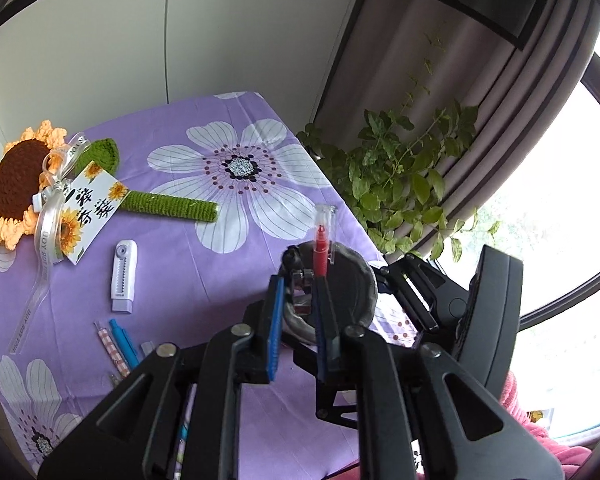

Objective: Organize stationery

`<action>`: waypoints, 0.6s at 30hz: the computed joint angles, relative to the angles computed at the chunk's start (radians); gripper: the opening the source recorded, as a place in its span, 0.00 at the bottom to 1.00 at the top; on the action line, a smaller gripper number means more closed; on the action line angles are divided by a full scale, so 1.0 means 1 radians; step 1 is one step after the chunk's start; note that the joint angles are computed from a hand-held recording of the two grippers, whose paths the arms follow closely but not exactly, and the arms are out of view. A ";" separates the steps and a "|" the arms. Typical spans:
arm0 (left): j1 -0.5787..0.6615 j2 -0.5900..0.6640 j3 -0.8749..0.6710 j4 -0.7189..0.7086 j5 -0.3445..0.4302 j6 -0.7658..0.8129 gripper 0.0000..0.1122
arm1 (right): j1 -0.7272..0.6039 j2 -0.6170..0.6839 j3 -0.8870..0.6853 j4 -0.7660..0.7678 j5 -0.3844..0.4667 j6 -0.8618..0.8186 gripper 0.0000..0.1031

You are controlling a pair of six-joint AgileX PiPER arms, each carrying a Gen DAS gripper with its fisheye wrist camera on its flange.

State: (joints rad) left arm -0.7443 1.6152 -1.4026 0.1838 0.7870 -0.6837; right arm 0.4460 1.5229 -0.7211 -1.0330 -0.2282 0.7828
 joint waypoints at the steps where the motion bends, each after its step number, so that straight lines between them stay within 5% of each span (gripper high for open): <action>1: 0.004 -0.018 0.015 0.005 -0.006 -0.012 0.25 | 0.000 0.000 -0.001 0.000 0.001 -0.001 0.70; 3: 0.002 -0.066 0.056 0.058 -0.017 -0.075 0.42 | 0.003 0.001 0.001 0.018 0.003 -0.018 0.70; 10: 0.025 -0.176 0.182 0.148 -0.014 -0.213 0.43 | 0.003 0.002 0.002 0.024 0.001 -0.024 0.70; 18: 0.129 -0.079 0.263 -0.037 -0.021 -0.112 0.39 | 0.003 -0.001 0.004 0.030 0.002 -0.031 0.70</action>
State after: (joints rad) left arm -0.6149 1.5358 -1.1394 0.1472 0.7656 -0.7959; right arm 0.4491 1.5221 -0.7175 -1.0033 -0.2258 0.7517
